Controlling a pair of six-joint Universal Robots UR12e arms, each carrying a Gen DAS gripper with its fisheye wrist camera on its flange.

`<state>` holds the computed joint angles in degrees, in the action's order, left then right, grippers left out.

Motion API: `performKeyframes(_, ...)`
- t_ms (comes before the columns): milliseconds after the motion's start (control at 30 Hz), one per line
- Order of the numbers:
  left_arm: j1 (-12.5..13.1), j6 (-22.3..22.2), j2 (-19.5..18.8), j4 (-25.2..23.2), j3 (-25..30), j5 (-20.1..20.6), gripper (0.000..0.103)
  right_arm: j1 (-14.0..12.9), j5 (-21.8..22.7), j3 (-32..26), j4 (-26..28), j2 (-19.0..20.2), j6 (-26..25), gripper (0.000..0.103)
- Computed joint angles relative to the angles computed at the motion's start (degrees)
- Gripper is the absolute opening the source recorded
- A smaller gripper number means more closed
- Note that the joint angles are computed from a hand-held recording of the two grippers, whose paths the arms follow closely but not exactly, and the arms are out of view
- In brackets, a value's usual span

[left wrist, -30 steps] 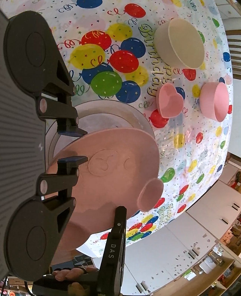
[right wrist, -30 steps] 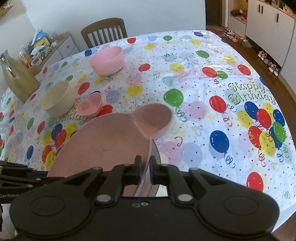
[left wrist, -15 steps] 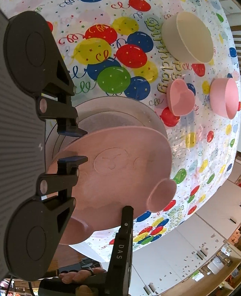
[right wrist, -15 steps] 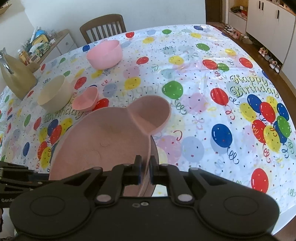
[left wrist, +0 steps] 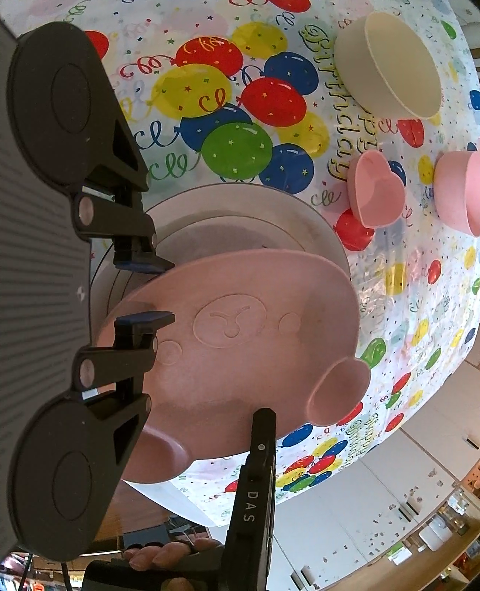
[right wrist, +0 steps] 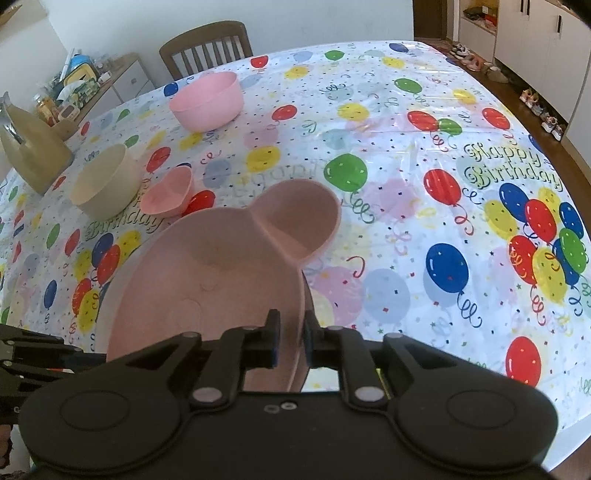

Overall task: Organize plates and bowls
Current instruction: 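Lower the pink plate onto the stacked white plates with both grippers, then open both grippers and lift them off the pink plate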

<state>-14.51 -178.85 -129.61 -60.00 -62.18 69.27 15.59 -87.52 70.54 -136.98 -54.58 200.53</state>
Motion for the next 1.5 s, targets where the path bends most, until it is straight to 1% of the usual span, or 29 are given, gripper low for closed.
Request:
performKeyframes(133,-0.02,-0.62,0.02,0.66,0.10,0.94,0.021,0.02,0.17,-0.42,0.66,0.06,-0.24,0.022)
performKeyframes(300,0.16,-1.39,0.16,0.67,0.01,1.21,0.021,-0.04,0.08,-0.36,0.33,-0.29,-0.75,0.026)
performKeyframes(433,0.25,-1.47,0.71,1.85,-0.66,1.65,0.021,0.04,-0.11,-0.13,-0.59,-0.66,-0.98,0.030)
performKeyframes(600,0.34,-2.04,1.74,5.11,-1.93,1.80,0.021,0.36,0.58,0.05,-2.45,-1.16,-1.83,0.033)
performKeyframes(767,0.48,-2.66,2.75,9.33,-2.99,2.35,0.021,1.00,1.81,-0.80,-4.64,-1.12,-4.49,0.038)
performKeyframes(933,0.66,-4.05,3.47,13.29,-3.51,3.64,0.021,1.55,3.35,-2.41,-6.41,-0.48,-6.31,0.048)
performKeyframes(1033,0.86,-4.91,3.69,15.49,-3.51,4.83,0.021,1.94,3.91,-3.81,-7.17,0.17,-7.43,0.056)
performKeyframes(1267,1.78,-8.14,3.92,20.34,-3.19,7.80,0.022,2.61,4.93,-8.50,-8.11,2.64,-9.33,0.068)
performKeyframes(1333,2.05,-9.08,3.90,21.26,-3.02,8.57,0.022,2.90,5.02,-10.23,-8.12,3.60,-10.14,0.074)
performKeyframes(1367,2.21,-9.62,3.84,21.67,-2.81,9.07,0.022,3.02,5.08,-10.90,-8.18,4.00,-10.44,0.075)
performKeyframes(1433,2.43,-10.53,3.76,22.43,-2.61,10.04,0.024,3.28,5.24,-12.65,-7.98,5.00,-11.18,0.080)
performKeyframes(1467,2.55,-11.05,3.70,22.93,-2.48,10.71,0.029,3.40,5.11,-13.39,-7.91,5.43,-11.42,0.081)
performKeyframes(1500,2.68,-11.35,3.64,23.32,-2.37,11.18,0.038,3.53,4.98,-14.24,-7.81,5.92,-11.65,0.083)
